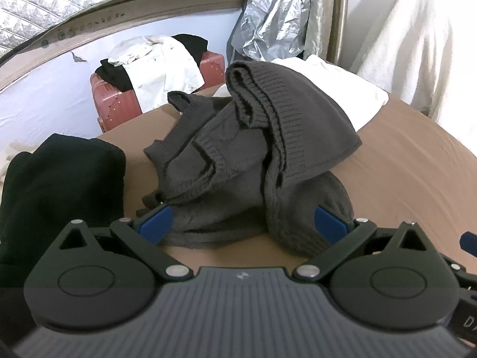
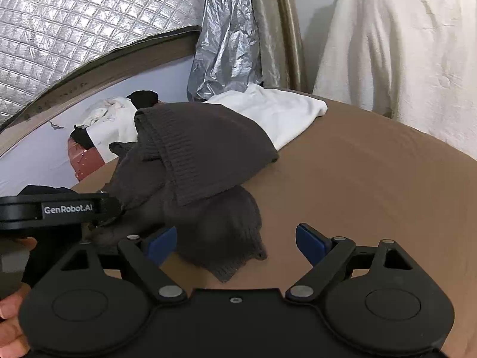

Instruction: Fold clothes

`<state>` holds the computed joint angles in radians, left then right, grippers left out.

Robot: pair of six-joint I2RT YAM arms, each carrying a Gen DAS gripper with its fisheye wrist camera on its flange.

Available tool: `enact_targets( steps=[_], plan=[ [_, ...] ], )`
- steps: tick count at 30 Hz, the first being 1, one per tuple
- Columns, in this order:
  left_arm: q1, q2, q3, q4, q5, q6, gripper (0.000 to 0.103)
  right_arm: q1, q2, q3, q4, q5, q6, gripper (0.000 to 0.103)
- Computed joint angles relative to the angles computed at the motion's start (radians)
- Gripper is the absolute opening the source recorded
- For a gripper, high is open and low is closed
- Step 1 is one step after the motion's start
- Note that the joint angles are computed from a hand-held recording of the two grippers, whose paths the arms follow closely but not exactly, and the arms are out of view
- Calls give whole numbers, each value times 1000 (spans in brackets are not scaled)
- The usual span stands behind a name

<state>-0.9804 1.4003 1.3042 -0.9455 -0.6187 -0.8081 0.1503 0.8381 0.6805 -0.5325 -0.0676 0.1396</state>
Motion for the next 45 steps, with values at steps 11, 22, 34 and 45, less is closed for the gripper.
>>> enact_targets(
  steps=[11, 22, 34, 45],
  plan=[
    [17, -55, -48, 36, -3, 20, 103, -47, 33, 16, 43, -62, 70, 90],
    [72, -74, -90, 57, 55, 34, 103, 9, 74, -4, 41, -16, 94, 90],
    [103, -60, -102, 59, 75, 41, 103, 14, 101, 21, 25, 17, 56, 90],
    [120, -49, -96, 53, 100, 37, 103, 29, 118, 8, 44, 27, 68, 90]
  ],
)
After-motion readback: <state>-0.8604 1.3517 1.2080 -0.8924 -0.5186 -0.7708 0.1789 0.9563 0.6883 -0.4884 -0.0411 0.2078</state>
